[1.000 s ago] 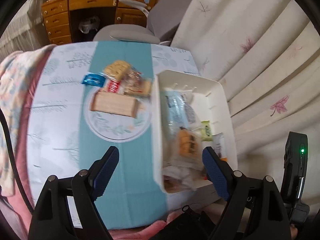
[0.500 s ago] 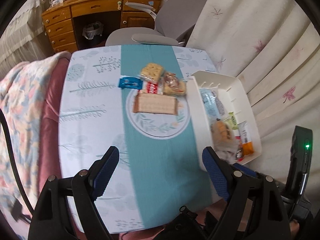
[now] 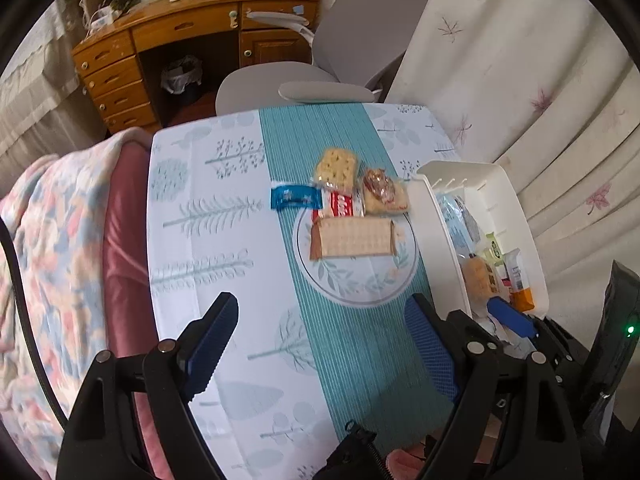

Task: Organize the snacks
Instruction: 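Move both grippers back to the remaining snacks on the plate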

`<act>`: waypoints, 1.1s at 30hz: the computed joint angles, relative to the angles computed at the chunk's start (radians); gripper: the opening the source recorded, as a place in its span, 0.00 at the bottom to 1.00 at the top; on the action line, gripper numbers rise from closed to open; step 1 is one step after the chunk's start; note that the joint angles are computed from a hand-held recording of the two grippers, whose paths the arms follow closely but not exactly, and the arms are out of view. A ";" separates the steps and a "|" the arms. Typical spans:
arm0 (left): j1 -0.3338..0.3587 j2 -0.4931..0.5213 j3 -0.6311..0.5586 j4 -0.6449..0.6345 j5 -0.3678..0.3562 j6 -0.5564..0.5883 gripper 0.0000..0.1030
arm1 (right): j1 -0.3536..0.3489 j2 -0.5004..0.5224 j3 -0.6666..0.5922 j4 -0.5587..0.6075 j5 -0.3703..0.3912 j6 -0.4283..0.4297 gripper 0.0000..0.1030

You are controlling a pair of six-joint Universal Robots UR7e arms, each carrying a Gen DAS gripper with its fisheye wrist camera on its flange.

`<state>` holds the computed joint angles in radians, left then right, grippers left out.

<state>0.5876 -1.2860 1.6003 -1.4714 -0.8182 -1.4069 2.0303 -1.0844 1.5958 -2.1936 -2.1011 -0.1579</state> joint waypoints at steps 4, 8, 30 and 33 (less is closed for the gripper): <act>0.042 0.036 -0.061 0.044 0.017 0.017 0.82 | -0.007 0.048 -0.014 -0.077 0.011 -0.090 0.61; 0.096 0.060 -0.099 0.025 0.012 0.072 0.82 | -0.014 0.106 -0.036 -0.164 -0.003 -0.185 0.61; 0.411 0.288 -0.335 -0.204 -0.115 0.480 0.82 | -0.061 0.370 -0.137 -0.424 -0.122 -0.464 0.60; 0.447 0.324 -0.373 -0.206 -0.171 0.493 0.82 | -0.064 0.385 -0.138 -0.450 -0.136 -0.485 0.59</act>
<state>1.0350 -0.9622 1.2277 -1.6779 -0.9896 -0.9139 1.9658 -0.6989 1.4579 -2.6432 -2.2373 -0.6426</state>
